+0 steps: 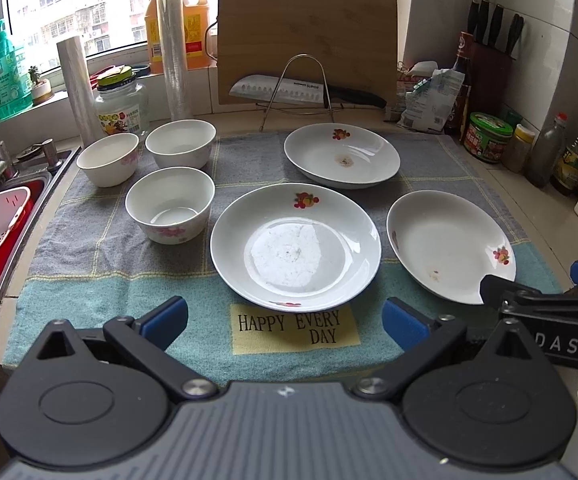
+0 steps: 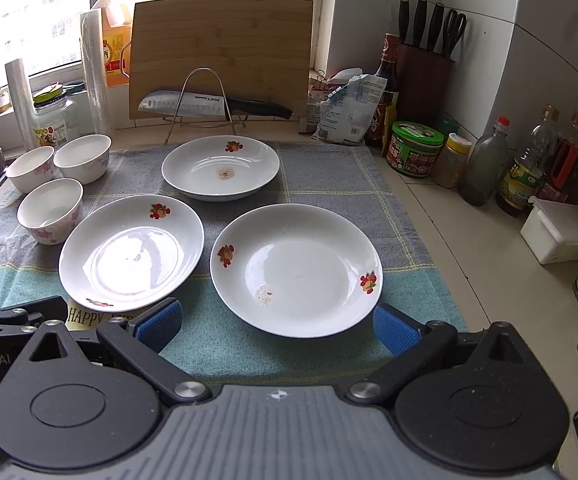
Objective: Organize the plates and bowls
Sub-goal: 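Reach the left gripper to the rim of a white fruit-decal plate and close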
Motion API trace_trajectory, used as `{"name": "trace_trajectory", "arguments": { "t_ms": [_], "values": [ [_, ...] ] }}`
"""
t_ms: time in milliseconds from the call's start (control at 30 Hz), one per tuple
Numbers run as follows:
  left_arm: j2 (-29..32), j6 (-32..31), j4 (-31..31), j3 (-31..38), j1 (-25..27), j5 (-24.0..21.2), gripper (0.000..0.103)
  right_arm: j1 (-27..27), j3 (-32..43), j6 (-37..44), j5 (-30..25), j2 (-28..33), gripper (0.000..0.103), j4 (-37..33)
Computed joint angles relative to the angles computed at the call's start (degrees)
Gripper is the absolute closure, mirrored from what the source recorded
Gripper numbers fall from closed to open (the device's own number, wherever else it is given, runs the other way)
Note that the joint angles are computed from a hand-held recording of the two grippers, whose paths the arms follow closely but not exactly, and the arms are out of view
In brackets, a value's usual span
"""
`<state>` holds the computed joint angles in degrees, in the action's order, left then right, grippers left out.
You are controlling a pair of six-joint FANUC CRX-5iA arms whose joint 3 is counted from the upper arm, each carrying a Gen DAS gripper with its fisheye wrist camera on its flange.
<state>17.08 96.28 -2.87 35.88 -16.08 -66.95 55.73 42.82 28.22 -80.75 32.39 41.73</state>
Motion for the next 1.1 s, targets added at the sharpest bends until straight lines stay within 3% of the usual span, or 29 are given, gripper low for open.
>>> {"name": "trace_trajectory", "arguments": {
  "t_ms": [100, 167, 233, 400, 633, 833, 1100],
  "values": [
    [0.0, -2.6, -1.8, -0.6, -0.3, 2.9, 0.001, -0.2, -2.0, -0.6, 2.0, -0.8, 0.0, 0.9],
    [1.3, -4.4, -0.3, 0.9, 0.4, 0.6, 0.001, -0.5, -2.6, -0.7, 2.6, -0.8, 0.0, 1.3],
    [1.7, -5.9, 1.8, 0.5, 1.3, 1.4, 0.001, -0.7, -3.4, -1.0, 3.6, -1.0, 0.0, 2.1],
    [0.6, -10.1, 6.7, -4.7, 3.1, 11.5, 0.001, -1.5, -7.8, -3.0, 7.9, -2.6, 0.0, 4.4],
    [2.3, -21.1, 18.4, -8.4, 6.1, 17.6, 0.001, -2.4, -10.9, -5.1, 8.6, -3.4, 0.0, 5.5],
    [5.0, -26.3, 22.4, -7.0, 7.5, 16.1, 0.001, -2.1, -13.6, -7.6, 6.8, -4.5, 0.0, 4.6],
    [7.4, -30.2, 26.0, -6.1, 7.8, 14.3, 0.001, -3.2, -20.5, -8.1, 12.0, -7.6, 0.0, 0.4]
  ]
}}
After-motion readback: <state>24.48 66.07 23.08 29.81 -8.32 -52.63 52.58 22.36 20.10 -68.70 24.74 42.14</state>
